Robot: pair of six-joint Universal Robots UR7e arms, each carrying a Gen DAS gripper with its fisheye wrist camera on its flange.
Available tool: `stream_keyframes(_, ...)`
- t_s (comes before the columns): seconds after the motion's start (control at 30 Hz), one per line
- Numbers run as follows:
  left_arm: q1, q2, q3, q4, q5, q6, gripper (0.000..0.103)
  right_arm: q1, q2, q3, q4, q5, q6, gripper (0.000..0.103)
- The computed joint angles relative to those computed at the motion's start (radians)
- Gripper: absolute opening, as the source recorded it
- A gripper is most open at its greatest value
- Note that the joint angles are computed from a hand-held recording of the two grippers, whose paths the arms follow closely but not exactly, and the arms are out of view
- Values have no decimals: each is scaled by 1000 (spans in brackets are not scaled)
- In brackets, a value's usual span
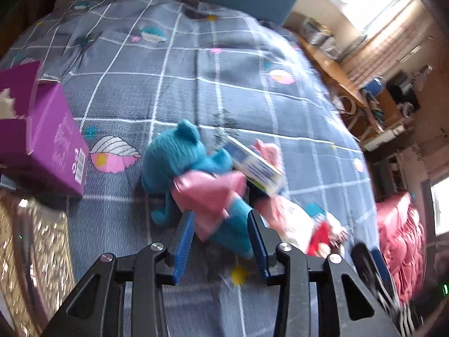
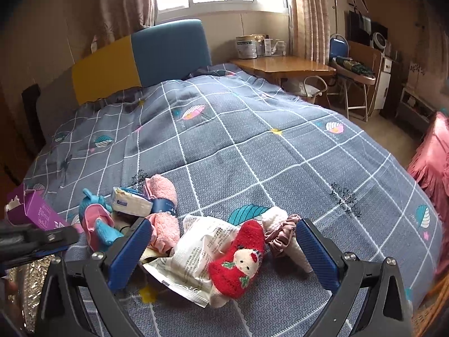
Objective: Organize soft objects
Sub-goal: 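Grasp the teal plush bear with the left gripper while the right gripper reaches the tissue pack, then lift the bear with the left gripper while the right gripper grasps the small tissue pack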
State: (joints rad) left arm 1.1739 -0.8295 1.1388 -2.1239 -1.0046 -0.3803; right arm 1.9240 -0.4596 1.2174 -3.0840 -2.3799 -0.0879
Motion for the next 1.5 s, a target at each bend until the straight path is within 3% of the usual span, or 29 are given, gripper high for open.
stream_keyframes(0.2,36,91,-116,48,-14,-23,45,-8,-15,15,21,41,34,103)
stream_keyframes(0.37,51,113,-117,-9,-40,8,45,-9,-19,15,40,55,48,103)
stream_keyframes(0.47,57,75,-81,-37,-81,-79,45,-11,-23,20,37,60,53,103)
stream_keyframes(0.57,36,49,-38,-106,-10,-54,47,-14,-30,27,37,70,71,103)
stream_keyframes(0.73,55,81,-107,7,-35,-130,63,-15,-35,32,44,78,83,103)
stream_keyframes(0.8,52,103,-128,43,21,-142,67,-14,-33,31,43,73,78,103)
stream_keyframes(0.9,62,116,-140,25,11,-129,69,-16,-32,26,82,85,87,103)
stream_keyframes(0.97,65,119,-139,-2,3,-110,65,-17,-22,5,152,83,87,103)
stream_keyframes(1.03,67,108,-116,-49,-15,-78,44,-15,-10,-13,206,76,79,103)
stream_keyframes(1.13,74,90,-83,-102,-42,-36,33,-11,3,-25,221,61,53,103)
stream_keyframes(1.37,58,12,55,-222,3,31,30,-26,-25,-1,225,91,134,103)
stream_keyframes(1.5,33,-30,129,-273,45,92,30,-25,-22,-10,231,125,129,102)
